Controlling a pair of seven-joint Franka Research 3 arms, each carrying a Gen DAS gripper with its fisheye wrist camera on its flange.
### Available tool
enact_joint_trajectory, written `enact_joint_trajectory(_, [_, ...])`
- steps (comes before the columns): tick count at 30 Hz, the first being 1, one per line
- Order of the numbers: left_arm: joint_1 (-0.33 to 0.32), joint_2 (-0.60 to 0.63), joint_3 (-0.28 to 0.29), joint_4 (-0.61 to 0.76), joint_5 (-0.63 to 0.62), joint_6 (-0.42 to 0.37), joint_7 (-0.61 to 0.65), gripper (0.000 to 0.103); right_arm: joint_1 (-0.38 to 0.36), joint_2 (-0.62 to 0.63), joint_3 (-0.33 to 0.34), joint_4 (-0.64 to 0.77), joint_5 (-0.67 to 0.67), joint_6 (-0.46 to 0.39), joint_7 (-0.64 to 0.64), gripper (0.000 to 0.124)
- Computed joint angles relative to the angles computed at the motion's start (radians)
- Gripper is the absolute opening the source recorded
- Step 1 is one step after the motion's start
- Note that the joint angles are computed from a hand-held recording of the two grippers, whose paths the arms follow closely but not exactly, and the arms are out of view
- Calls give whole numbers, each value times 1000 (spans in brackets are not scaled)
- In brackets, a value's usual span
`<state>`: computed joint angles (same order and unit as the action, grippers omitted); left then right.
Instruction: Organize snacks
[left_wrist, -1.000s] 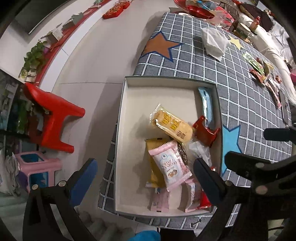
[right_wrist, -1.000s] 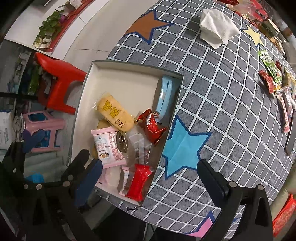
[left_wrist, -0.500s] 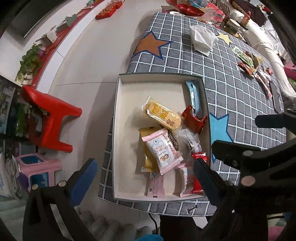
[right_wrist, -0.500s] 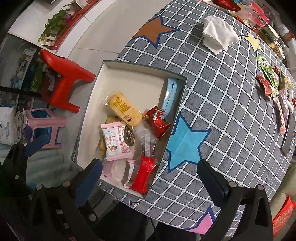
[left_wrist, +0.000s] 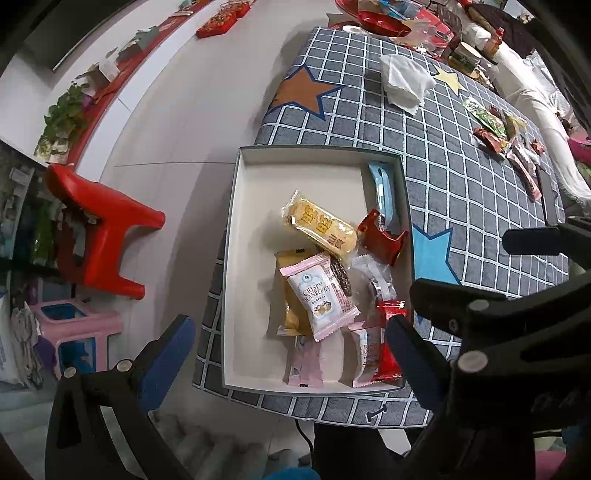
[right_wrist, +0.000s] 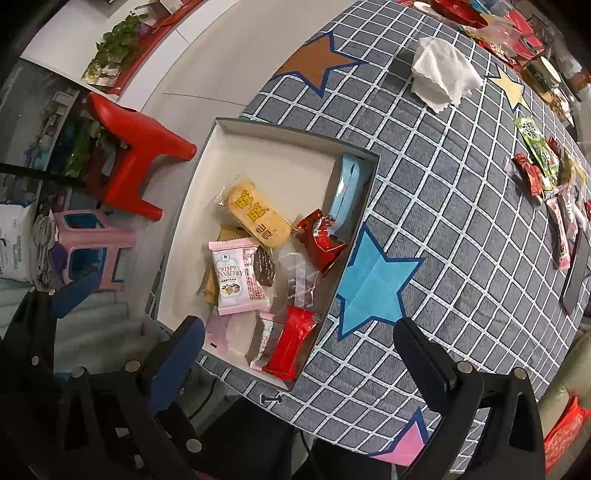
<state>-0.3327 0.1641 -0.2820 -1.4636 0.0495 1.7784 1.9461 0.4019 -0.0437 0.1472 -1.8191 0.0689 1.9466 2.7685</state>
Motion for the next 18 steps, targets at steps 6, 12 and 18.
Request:
enact_joint_trajectory(6, [-1, 5, 0, 8, 4, -5, -8, 103, 0, 1, -1, 1, 2, 4, -3, 103])
enact_joint_trajectory(12, [-3, 7, 1, 10, 10, -9, -24, 103, 0, 2, -2, 2, 4, 5, -7, 103])
enact_joint_trajectory(18, [4, -8, 1, -11, -5, 19, -11, 103, -1, 0, -2, -2, 5, 9, -9, 103])
